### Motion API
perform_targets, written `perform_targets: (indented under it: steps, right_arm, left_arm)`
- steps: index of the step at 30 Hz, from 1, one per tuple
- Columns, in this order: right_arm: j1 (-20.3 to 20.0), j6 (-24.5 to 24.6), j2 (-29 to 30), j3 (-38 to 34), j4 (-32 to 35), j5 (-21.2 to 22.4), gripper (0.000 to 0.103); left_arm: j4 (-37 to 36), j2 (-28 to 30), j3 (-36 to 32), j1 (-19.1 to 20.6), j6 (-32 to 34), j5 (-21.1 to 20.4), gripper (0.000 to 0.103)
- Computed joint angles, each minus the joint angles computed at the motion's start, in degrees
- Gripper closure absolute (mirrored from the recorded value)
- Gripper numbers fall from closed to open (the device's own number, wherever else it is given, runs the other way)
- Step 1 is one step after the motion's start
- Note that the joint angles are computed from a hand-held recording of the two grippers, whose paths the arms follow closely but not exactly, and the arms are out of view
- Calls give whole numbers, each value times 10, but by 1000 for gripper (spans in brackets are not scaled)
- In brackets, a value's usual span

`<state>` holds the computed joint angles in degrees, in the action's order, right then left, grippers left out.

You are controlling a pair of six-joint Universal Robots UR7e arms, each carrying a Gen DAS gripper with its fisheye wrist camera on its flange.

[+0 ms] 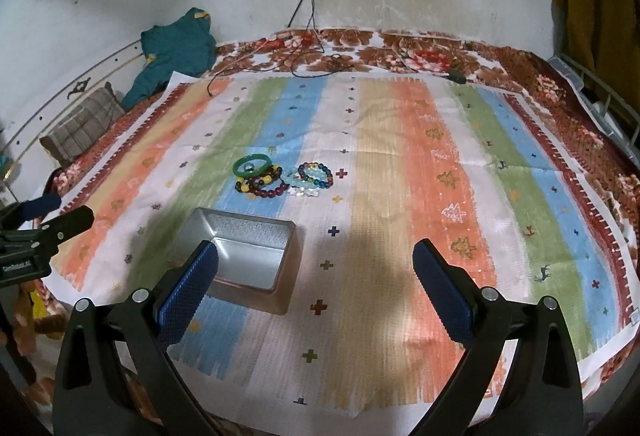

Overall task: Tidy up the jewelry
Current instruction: 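Move both tools forward past the tin box toward the bracelet cluster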

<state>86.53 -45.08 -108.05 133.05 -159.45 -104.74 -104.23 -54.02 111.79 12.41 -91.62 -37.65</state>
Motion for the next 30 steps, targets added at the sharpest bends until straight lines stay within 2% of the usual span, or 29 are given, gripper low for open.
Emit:
perform_targets:
  steps: [9, 30]
  right_arm:
    - [22, 4, 54, -27, -21, -21, 4]
    - [42, 16, 161, -91, -24, -69, 4]
  left_arm:
    - [46, 7, -31, 37, -6, 17, 6]
    - [14, 36, -71, 117, 76, 27, 6]
